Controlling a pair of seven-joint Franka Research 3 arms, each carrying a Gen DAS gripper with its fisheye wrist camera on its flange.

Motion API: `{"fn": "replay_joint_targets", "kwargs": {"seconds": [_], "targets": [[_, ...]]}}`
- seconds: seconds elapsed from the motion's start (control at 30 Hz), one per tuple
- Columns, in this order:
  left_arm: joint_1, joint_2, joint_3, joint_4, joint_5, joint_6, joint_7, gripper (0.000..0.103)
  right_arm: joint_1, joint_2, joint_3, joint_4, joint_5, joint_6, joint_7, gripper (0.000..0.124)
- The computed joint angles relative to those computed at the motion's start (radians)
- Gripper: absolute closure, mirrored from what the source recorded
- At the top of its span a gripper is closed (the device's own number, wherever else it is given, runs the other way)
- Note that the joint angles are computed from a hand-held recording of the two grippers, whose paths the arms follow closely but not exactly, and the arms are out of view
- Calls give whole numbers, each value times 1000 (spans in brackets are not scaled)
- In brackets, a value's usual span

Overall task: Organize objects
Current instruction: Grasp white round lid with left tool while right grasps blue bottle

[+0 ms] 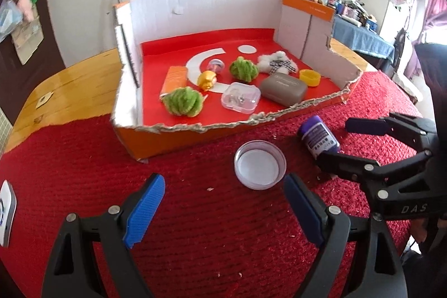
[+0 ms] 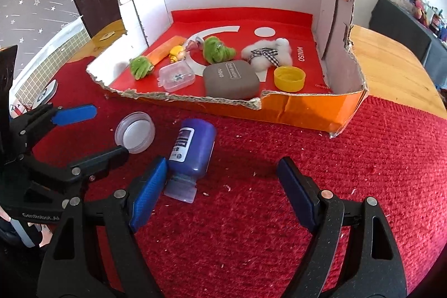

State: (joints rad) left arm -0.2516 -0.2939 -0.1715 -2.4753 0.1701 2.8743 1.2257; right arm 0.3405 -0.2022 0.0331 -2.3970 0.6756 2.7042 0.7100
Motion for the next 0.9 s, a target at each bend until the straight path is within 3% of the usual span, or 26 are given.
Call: {"fn": "replay_joint_targets", "kwargs": {"seconds": [0.37,0.63,0.7,0.8,0.9], "targets": [[-60,40,46,34,-123,-5,154,29,4,18,8,4,-47,51,11,47],[-68,51,45,37,-185,12,228,39,16,27,18,8,-59,61,-12,65],[-66,54,42,39,-190,17,234,43,23,27,15,9,-45,58,-31,71],[-101,54,67,35,-252,28,296,61,37,22,6,7,-1,47,-86,92],[-92,54,54,36,-255,30,296,61,39,16,9,2,4,44,-109,95]]}}
